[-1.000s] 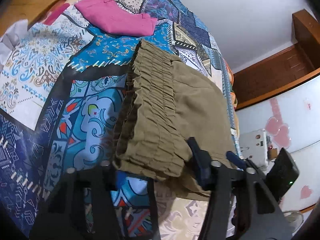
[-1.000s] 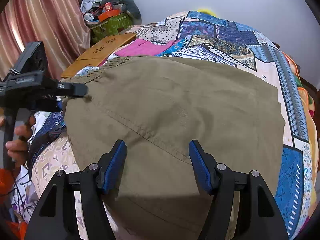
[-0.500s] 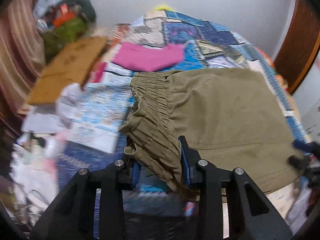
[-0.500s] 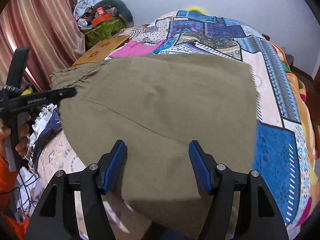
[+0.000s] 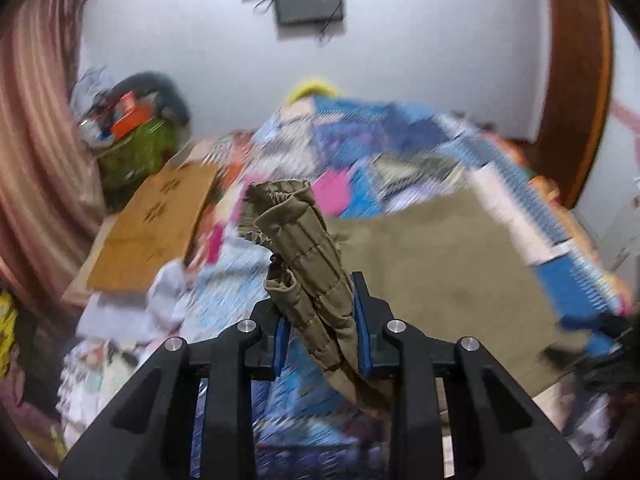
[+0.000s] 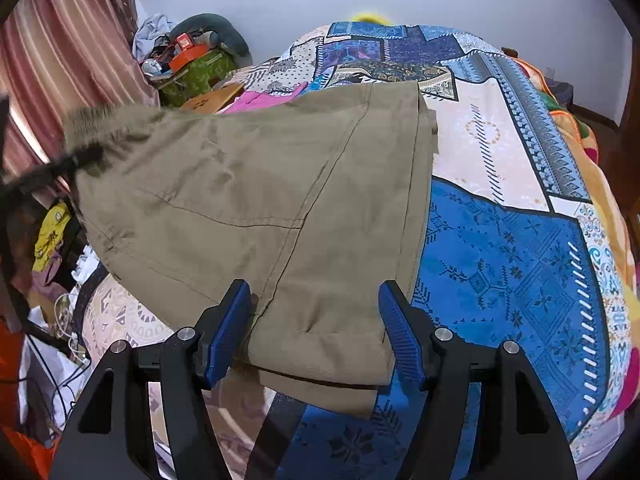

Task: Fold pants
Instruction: 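Fold the lifted waistband over the pants with the left gripper and release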

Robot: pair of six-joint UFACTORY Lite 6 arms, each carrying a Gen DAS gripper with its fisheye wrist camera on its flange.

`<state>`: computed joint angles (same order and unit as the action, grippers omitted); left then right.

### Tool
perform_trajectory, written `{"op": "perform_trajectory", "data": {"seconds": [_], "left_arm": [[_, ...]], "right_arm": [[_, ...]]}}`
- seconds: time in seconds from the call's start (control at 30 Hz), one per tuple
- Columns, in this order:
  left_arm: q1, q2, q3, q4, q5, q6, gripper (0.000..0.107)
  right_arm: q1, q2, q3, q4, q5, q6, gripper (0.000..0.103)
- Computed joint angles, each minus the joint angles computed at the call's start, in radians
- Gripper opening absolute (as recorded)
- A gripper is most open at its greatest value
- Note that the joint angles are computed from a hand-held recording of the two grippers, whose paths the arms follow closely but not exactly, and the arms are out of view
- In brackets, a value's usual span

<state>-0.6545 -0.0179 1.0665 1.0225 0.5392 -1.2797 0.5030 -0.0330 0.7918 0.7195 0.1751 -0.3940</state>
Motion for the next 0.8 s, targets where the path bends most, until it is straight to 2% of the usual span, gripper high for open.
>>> {"op": "perform_trajectory", "data": {"seconds": [0.17, 0.23, 0.33, 0.4, 0.5, 0.57, 0.7, 0.8], "left_arm": [[-0.058, 0.089, 0.209, -0.191, -0.065, 0.216, 0.028], [-0.088, 0.133, 0.279, -0.241, -0.068, 0.276, 0.027], [-0.136, 0.246, 0.421, -0.312, -0.056, 0.379, 0.027], [-0.156, 0.326, 0.512, -0.400, -0.047, 0.481, 0.027], [-0.177, 0.436, 0.629, -0.526, -0.038, 0.616, 0.027], [-0.191, 0.515, 0.717, -0.609, -0.024, 0.698, 0.027], [-0.190, 0.671, 0.895, -0.815, 0.021, 0.862, 0.027], [-0.190, 0.773, 0.999, -0.946, 0.063, 0.946, 0.027]], "right_arm": [[-0.004, -0.006, -0.008, 0.047, -0.004, -0.043, 0.064], [-0.008, -0.028, -0.014, -0.030, 0.000, 0.048, 0.064], [-0.032, -0.113, -0.064, 0.032, 0.002, 0.006, 0.064], [-0.051, -0.181, -0.096, -0.062, 0.008, 0.096, 0.064], [-0.071, -0.253, -0.134, -0.301, 0.017, 0.322, 0.064], [-0.105, -0.286, -0.162, -0.360, 0.031, 0.372, 0.064], [-0.174, -0.300, -0.209, -0.347, 0.047, 0.362, 0.064], [-0.216, -0.308, -0.254, -0.220, 0.049, 0.246, 0.064]]}}
